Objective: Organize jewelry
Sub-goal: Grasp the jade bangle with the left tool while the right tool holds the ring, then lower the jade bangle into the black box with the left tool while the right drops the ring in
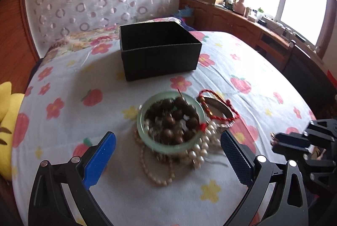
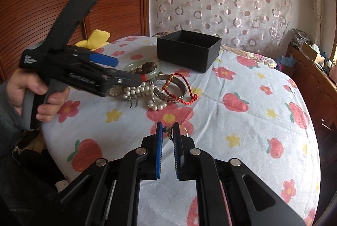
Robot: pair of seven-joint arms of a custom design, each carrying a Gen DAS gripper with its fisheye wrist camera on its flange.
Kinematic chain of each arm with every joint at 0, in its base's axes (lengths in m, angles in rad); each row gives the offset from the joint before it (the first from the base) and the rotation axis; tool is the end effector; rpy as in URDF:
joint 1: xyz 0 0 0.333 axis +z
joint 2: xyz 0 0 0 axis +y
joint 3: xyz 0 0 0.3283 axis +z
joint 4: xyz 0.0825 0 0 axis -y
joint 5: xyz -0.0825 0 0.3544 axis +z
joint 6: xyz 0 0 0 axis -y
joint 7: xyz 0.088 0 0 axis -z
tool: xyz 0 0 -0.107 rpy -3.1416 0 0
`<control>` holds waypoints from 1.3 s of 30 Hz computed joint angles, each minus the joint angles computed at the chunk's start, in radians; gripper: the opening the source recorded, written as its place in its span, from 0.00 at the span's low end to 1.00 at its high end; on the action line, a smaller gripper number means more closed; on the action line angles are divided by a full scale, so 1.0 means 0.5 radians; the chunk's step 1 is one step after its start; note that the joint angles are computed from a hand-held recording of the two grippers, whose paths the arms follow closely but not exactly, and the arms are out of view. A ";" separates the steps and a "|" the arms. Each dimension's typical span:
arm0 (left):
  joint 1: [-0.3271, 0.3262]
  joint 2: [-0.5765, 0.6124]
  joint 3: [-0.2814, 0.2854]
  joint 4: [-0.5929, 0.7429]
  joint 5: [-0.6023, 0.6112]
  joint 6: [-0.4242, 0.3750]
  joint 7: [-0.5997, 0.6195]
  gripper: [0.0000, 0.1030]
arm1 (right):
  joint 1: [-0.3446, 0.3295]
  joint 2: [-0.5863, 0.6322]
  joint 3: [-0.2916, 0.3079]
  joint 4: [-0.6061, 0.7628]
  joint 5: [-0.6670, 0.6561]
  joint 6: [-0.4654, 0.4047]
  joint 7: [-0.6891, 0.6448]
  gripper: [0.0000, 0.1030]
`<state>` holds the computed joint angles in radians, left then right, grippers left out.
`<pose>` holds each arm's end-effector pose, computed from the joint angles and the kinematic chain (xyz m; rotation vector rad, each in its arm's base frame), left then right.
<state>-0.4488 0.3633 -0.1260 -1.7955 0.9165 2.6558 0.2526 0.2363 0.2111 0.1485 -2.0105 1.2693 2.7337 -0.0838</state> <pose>0.5442 -0.3677 0.4241 -1.8474 1.7667 -0.7384 0.5659 0.1848 0.4162 -2.1738 0.7042 -0.3520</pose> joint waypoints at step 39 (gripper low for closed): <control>0.159 -0.086 0.079 0.053 0.114 0.198 -0.037 0.67 | 0.066 0.677 0.073 1.167 -0.952 -0.095 0.883 0.11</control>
<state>-0.3691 0.3203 -0.0865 -1.7689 0.9737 2.7547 0.2340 0.2692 0.5495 0.1850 -1.4268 0.7933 2.6862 0.3576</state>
